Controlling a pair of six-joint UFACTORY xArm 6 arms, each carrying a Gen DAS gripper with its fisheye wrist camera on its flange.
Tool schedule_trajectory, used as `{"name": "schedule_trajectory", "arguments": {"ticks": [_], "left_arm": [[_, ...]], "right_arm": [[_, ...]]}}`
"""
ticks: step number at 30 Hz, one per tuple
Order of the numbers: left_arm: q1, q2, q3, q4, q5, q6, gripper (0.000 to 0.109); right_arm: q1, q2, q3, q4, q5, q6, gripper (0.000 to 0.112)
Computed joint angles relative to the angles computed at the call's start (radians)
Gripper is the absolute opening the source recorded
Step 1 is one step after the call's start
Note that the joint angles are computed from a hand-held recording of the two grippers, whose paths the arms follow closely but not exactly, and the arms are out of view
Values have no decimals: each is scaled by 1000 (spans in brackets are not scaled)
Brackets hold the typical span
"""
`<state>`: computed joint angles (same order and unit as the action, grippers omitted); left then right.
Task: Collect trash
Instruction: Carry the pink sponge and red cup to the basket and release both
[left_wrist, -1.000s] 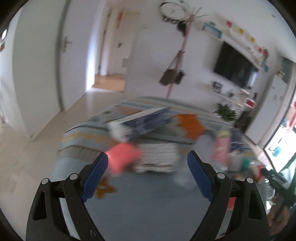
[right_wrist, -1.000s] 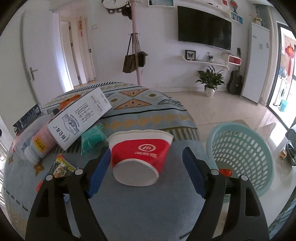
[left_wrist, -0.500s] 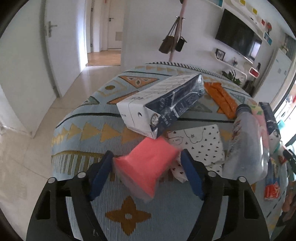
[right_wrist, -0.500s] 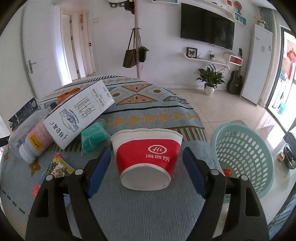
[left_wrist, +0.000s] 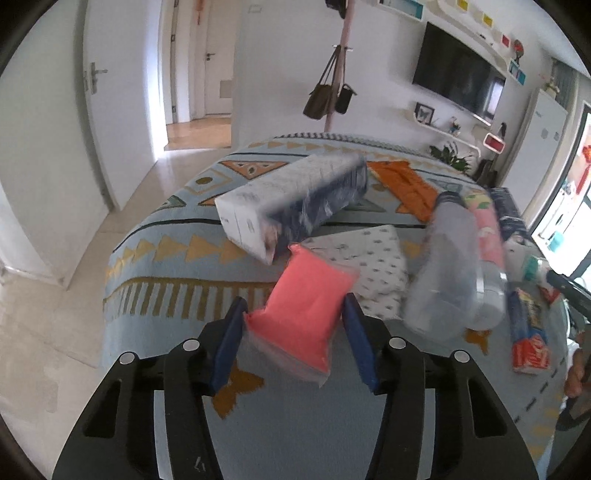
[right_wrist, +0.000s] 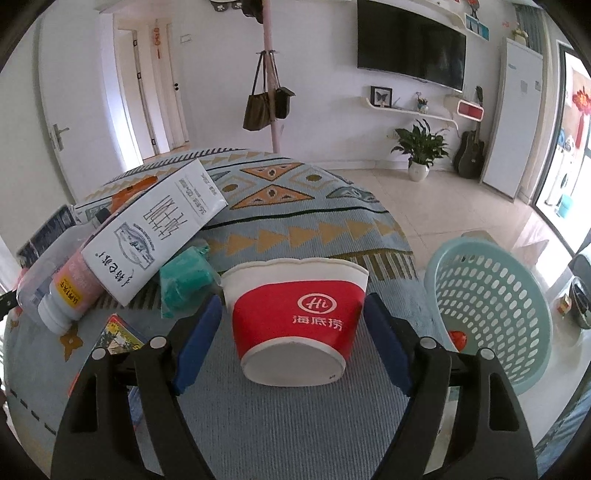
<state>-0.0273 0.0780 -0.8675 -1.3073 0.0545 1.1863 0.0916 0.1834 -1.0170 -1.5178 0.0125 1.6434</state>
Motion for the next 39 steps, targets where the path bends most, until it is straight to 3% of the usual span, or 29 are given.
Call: {"name": "schedule_trajectory", "arguments": {"ticks": [5, 10, 13, 18, 24, 30, 36, 39], "left_arm": [[-36, -86, 49, -171, -1, 144, 51], [-62, -152, 75, -261, 18, 212, 51], [-86, -175, 73, -272, 10, 227, 51], [-140, -216, 55, -347, 3, 305, 51], [-249, -211, -26, -403, -12, 379, 51], [-382, -128, -164, -322, -44, 309, 51], [-509, 34, -328, -20, -57, 61, 51], [-549, 135, -416, 192, -28, -132, 51]], "right_arm": [[0, -1, -2, -8, 6, 1, 70], [1, -14, 5, -38, 10, 28, 69], [-6, -29, -5, -181, 2, 186, 69], [-10, -78, -3, -317, 1, 329, 69], [-36, -184, 15, -551, 25, 569, 69], [-131, -306, 65, -627, 72, 644, 69], [-277, -295, 70, -624, 61, 694, 69], [-345, -258, 58, -621, 31, 722, 69]]}}
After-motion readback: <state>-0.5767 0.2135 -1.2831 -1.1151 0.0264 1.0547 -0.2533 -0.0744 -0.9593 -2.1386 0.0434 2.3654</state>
